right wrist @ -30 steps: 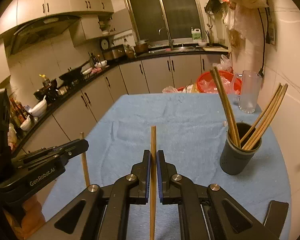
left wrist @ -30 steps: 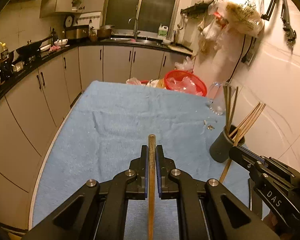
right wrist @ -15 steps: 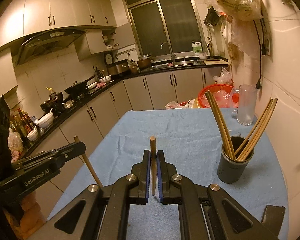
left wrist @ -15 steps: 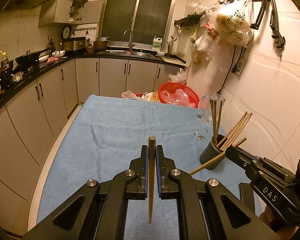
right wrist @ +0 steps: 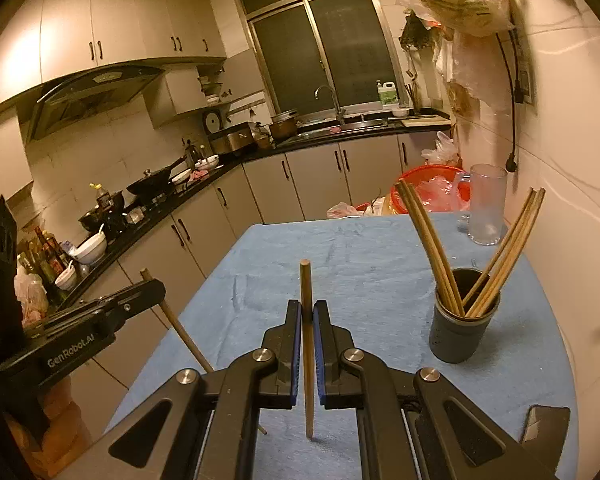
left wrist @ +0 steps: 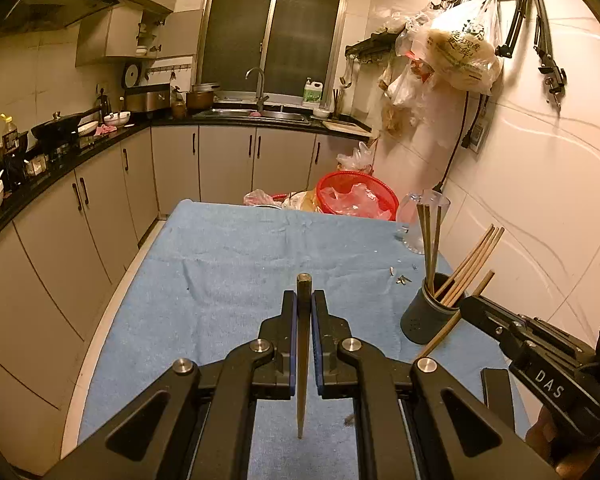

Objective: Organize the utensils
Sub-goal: 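Lift both grasped chopsticks upright above the towel, then lower both chopsticks into the black holder and open both tools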

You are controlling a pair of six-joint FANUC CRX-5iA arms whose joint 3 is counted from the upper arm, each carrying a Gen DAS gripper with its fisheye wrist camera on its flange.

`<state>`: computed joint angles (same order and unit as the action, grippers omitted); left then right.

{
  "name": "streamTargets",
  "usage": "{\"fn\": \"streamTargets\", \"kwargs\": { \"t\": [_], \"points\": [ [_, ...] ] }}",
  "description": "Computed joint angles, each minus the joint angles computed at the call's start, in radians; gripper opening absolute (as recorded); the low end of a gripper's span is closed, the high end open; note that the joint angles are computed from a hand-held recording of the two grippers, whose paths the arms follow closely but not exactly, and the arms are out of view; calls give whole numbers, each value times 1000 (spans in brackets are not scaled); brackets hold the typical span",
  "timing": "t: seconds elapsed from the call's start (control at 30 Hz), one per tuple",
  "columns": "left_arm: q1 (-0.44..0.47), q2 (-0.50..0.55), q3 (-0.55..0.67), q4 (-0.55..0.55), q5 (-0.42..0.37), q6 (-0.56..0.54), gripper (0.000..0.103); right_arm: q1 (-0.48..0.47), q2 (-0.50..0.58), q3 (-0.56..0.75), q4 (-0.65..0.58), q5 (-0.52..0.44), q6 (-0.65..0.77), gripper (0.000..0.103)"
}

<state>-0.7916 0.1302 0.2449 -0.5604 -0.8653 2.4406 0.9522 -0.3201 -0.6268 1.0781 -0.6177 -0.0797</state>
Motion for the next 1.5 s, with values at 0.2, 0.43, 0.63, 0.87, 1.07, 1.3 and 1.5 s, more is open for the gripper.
{"fn": "streamTargets", "kwargs": {
  "t": [0.2,0.43,0.63,0.87,1.07,1.3,1.5],
  "points": [
    [-13,4,11,-16,-13,-3,7,-2,-17,-8,8,-7,-13,7],
    [-28,14,30,-27,-26,-12,7,1,-34,-18,17,-12,-26,7],
    [-32,20,42,-25,-28,-26,7,-6,-55,-26,16,-17,-29,7],
    [-47,37,75,-33,-35,-44,7,-19,-92,-41,31,-37,-45,7],
    [-58,74,130,-19,-41,-84,7,-41,-134,-51,23,-51,-34,7],
    [-38,144,236,95,-17,-189,7,-96,-181,-49,14,-60,-1,7],
    [-21,237,393,206,10,-282,7,-194,-189,-6,14,-74,39,7]
  ]
}}
